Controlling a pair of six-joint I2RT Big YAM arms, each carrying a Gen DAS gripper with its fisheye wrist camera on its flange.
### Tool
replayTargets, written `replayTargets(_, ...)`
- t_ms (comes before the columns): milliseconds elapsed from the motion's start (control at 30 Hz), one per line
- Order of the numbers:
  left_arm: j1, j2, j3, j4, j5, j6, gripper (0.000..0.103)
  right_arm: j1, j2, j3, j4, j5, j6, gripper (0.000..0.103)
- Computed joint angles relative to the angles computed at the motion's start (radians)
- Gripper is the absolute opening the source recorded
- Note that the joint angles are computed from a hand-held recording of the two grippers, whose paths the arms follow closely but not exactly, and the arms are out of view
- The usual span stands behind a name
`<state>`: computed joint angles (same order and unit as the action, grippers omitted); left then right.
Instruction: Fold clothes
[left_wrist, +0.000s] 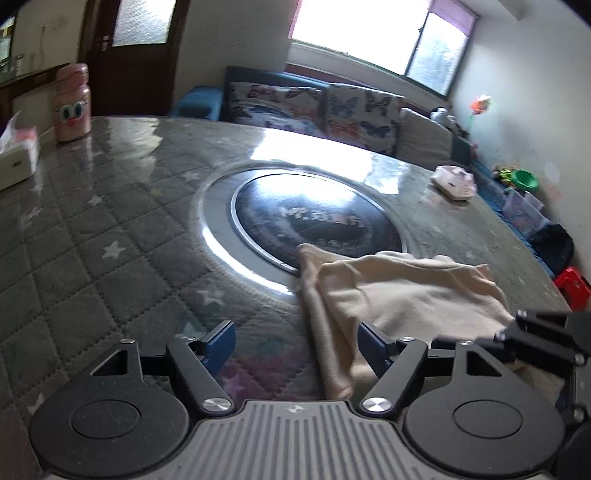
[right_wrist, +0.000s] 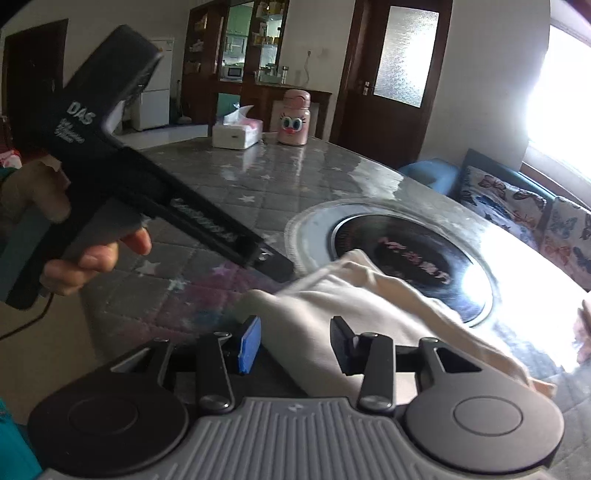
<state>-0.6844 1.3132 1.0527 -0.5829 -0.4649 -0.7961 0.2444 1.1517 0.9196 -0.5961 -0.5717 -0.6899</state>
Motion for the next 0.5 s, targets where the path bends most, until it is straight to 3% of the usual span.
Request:
replayTargets(67,0.002,-0.003,-0.002,-0.021,-0.015,-0.029,0.087,0.011,0.009,-0.013,0.021,-0.004,0.012,0.041)
replayTargets(300,-0.016,-0.029,-0.015,0.003,-0.031,-0.022,0.086,-0.006,0.017,-0.028,0.034,-0.028,0.041,0.042)
replayTargets(400,-0.034,-0.037,-0.016,0.058,-0.036,0.017,0.085,-0.065,-0.018,-0.031,0.017,-0.08,0.077,0.042)
replayTargets(500,-0.056,-0.05,-0.036,0.156,-0.031,0.064,0.084,-0.135,-0.047,-0.043,0.025,-0.078,0.12,0.042)
